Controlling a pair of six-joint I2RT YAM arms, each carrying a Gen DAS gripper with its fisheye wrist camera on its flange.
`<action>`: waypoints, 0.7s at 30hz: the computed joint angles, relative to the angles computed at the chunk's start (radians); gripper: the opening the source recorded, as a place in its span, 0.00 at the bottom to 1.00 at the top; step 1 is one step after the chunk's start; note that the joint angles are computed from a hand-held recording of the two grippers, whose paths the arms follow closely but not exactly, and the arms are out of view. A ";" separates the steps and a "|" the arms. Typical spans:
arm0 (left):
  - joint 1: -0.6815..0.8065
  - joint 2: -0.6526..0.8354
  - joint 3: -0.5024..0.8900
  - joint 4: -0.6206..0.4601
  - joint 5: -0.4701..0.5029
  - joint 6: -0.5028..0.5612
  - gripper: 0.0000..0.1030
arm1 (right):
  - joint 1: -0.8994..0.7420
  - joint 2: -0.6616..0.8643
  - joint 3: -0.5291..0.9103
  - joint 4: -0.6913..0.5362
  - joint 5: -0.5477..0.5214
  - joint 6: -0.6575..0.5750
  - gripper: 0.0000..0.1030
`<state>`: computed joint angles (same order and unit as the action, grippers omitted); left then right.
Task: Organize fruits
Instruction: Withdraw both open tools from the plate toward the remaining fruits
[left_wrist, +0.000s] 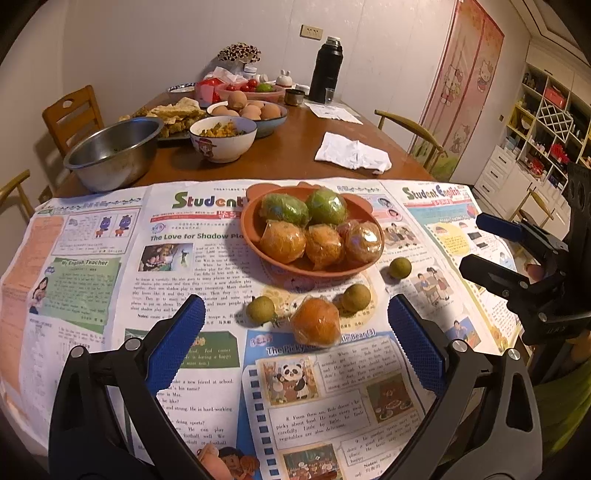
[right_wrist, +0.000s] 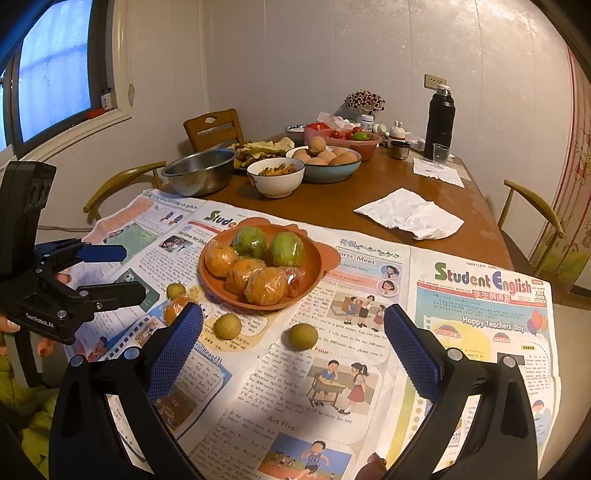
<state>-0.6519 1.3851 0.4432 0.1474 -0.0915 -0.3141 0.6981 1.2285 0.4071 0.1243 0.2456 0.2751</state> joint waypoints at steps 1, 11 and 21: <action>-0.002 0.000 -0.003 0.001 -0.001 -0.002 0.91 | 0.004 0.006 -0.001 0.001 0.003 0.003 0.95; -0.026 0.012 -0.014 0.003 -0.008 -0.013 0.91 | 0.019 0.032 -0.013 0.015 -0.005 0.020 0.95; -0.056 0.118 -0.007 0.052 0.003 -0.030 0.91 | 0.001 0.106 -0.035 0.067 -0.028 0.025 0.95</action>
